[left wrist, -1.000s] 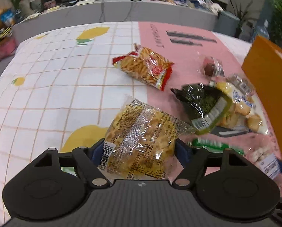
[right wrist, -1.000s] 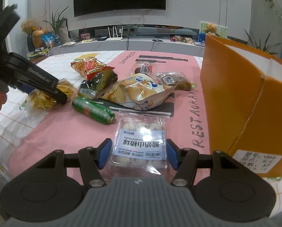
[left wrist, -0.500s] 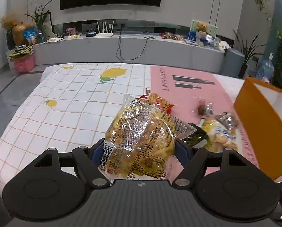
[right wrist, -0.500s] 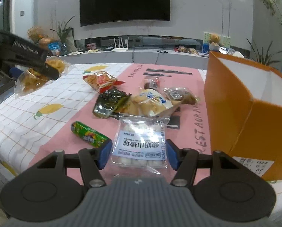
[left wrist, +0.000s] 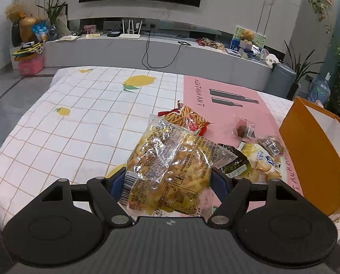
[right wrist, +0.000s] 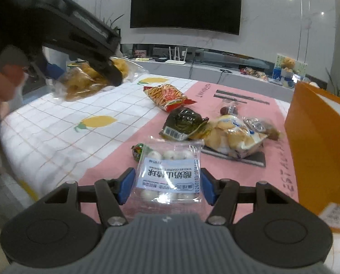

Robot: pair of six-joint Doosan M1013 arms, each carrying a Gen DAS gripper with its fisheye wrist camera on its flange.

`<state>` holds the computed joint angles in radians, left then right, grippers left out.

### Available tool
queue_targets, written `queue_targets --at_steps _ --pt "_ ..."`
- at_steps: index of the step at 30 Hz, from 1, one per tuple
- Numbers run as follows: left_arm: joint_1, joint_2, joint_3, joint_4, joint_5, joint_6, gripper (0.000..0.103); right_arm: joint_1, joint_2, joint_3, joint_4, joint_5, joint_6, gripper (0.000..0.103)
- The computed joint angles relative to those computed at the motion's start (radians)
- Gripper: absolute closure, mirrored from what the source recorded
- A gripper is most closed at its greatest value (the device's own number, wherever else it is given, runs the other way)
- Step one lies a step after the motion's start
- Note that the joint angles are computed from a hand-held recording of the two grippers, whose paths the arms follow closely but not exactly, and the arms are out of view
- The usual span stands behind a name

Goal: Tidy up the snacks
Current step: 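Drop the milk-ball packet into the box with the right tool while the left tool carries the cracker bag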

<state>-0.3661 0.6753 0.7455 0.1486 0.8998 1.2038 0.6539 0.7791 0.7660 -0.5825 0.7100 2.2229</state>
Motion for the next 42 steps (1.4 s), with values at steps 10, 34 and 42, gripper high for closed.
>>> queue_targets --at_steps 10,34,42 --pt "-0.007 -0.001 -0.005 0.006 0.011 0.007 0.016 0.008 0.068 -0.088 -0.261 0.045 0.019 0.044" --pt "-0.115 -0.047 -0.042 -0.057 -0.114 0.132 0.016 -0.106 -0.313 0.3 -0.357 -0.043 0.369 0.044" --pt "-0.166 0.077 -0.263 -0.125 0.012 0.187 0.016 -0.175 -0.346 0.375 -0.152 -0.035 0.268 0.044"
